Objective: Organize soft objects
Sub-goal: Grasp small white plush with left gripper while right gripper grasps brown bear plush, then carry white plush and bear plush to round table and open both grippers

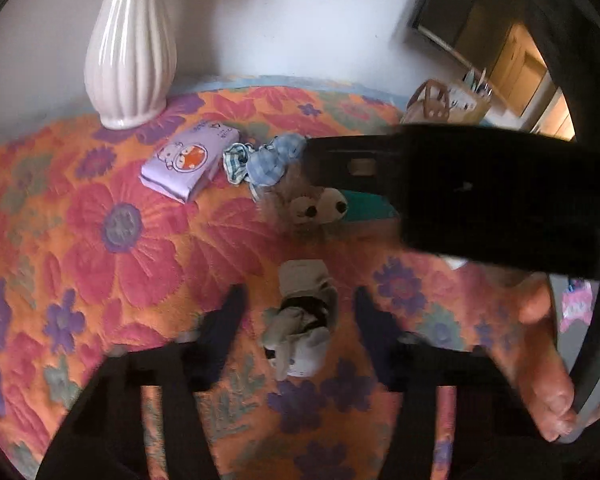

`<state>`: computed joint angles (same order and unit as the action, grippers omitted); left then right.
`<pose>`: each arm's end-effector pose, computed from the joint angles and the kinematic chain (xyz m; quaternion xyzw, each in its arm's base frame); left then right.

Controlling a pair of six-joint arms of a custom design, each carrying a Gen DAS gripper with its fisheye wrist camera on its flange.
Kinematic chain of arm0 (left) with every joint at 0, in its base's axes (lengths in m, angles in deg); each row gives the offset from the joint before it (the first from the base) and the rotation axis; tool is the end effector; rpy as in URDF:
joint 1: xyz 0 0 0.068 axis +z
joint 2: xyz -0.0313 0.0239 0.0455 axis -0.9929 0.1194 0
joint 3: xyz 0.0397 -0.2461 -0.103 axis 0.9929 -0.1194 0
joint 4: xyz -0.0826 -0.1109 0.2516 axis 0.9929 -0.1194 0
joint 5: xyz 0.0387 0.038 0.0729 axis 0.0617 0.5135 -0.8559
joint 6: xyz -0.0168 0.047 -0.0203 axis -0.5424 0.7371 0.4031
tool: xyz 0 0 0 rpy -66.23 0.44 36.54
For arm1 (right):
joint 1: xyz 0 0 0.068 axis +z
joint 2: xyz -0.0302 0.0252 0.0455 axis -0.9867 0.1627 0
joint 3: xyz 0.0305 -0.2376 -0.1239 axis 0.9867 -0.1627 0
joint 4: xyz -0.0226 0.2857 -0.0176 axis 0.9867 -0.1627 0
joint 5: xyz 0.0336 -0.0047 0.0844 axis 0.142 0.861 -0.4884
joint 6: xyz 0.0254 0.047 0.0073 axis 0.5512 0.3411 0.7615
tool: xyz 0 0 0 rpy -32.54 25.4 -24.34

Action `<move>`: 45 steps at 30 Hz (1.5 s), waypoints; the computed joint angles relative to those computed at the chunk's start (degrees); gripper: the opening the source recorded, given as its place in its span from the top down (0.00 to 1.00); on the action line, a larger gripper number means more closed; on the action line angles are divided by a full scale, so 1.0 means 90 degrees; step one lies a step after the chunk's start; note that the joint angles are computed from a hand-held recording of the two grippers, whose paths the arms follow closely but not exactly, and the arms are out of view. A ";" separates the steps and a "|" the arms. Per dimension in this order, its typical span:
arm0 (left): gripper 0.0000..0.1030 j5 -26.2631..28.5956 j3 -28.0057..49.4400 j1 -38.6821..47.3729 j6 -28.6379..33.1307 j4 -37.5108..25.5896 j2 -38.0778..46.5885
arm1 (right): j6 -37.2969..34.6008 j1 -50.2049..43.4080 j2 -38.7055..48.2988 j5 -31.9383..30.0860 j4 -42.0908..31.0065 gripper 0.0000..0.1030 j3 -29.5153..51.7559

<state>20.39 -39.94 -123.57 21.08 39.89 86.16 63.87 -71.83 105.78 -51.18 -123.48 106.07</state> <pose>0.1876 -0.1450 0.2061 -0.1077 0.9367 -0.0964 0.3190 0.2855 0.0577 0.2569 -0.3269 0.8968 0.1483 0.2587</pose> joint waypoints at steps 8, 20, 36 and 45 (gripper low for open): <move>0.77 -0.0886 -0.0359 -0.0682 -0.1144 -0.1254 -0.1167 | 0.0161 0.0616 -0.0045 0.0660 0.1091 0.24 -0.0665; 0.77 -0.1834 -0.0890 -0.1896 -0.3170 -0.2574 -0.2541 | -0.2519 -0.1154 -0.1002 -0.1960 -0.1462 0.60 -0.0608; 0.77 -0.2275 -0.0962 -0.2211 -0.3093 -0.2429 -0.2606 | -0.2091 -0.1600 -0.1582 -0.1392 -0.1497 0.17 -0.1860; 0.77 -0.2501 -0.0782 -0.2456 -0.3166 -0.2503 -0.2299 | -0.2006 -0.1655 -0.2522 -0.1197 -0.1298 0.57 -0.2305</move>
